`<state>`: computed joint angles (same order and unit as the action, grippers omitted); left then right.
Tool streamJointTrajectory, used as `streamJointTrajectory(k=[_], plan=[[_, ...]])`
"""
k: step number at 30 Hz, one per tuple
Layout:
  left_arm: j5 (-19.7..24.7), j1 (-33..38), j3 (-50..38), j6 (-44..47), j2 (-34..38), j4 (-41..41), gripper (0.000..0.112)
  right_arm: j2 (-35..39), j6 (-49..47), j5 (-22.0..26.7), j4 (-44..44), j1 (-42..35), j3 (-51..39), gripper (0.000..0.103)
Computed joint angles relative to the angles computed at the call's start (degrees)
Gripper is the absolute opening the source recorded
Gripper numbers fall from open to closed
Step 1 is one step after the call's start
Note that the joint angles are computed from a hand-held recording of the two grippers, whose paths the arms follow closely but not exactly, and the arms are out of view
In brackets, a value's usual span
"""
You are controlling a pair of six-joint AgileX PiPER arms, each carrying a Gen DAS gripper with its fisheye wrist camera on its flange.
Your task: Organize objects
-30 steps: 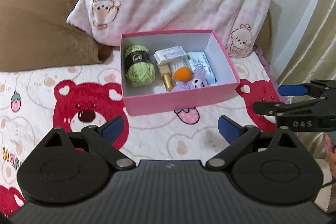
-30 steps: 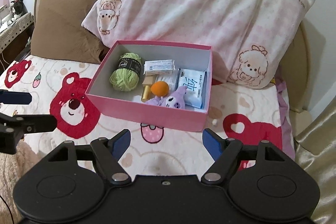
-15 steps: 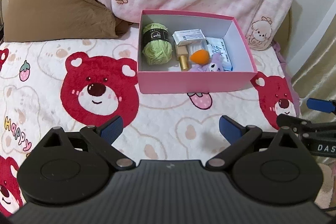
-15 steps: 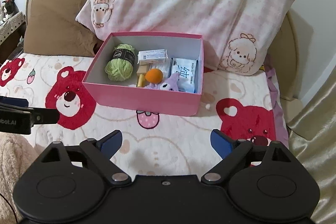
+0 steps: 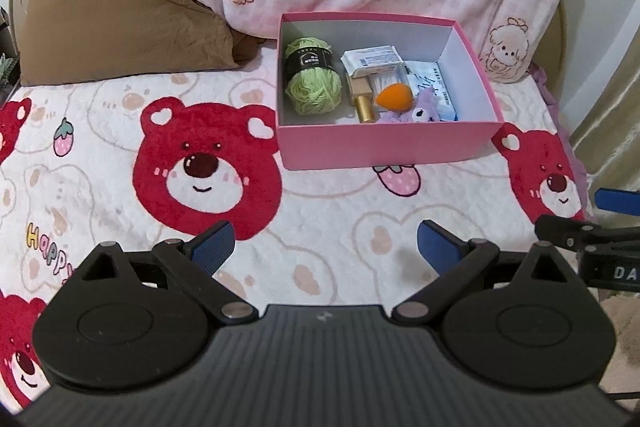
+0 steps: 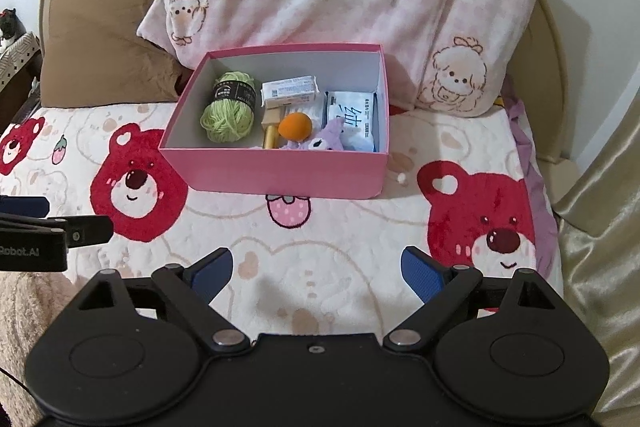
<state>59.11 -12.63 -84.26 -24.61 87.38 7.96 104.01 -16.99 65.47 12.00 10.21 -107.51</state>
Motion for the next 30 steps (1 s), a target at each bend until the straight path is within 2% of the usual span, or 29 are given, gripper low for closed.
streamJointTrajectory(k=[13,30], plan=[[-2.13,0.96,1.61,2.69,0.2,-3.01,0.099,1.47,1.76,0.13,-2.54,1.43,-0.81,0.093],[0.54,0.41,0.79,1.89,1.25,-0.67,0.099,1.86,4.85,0.31,-4.71,2.53,-0.16,0.093]])
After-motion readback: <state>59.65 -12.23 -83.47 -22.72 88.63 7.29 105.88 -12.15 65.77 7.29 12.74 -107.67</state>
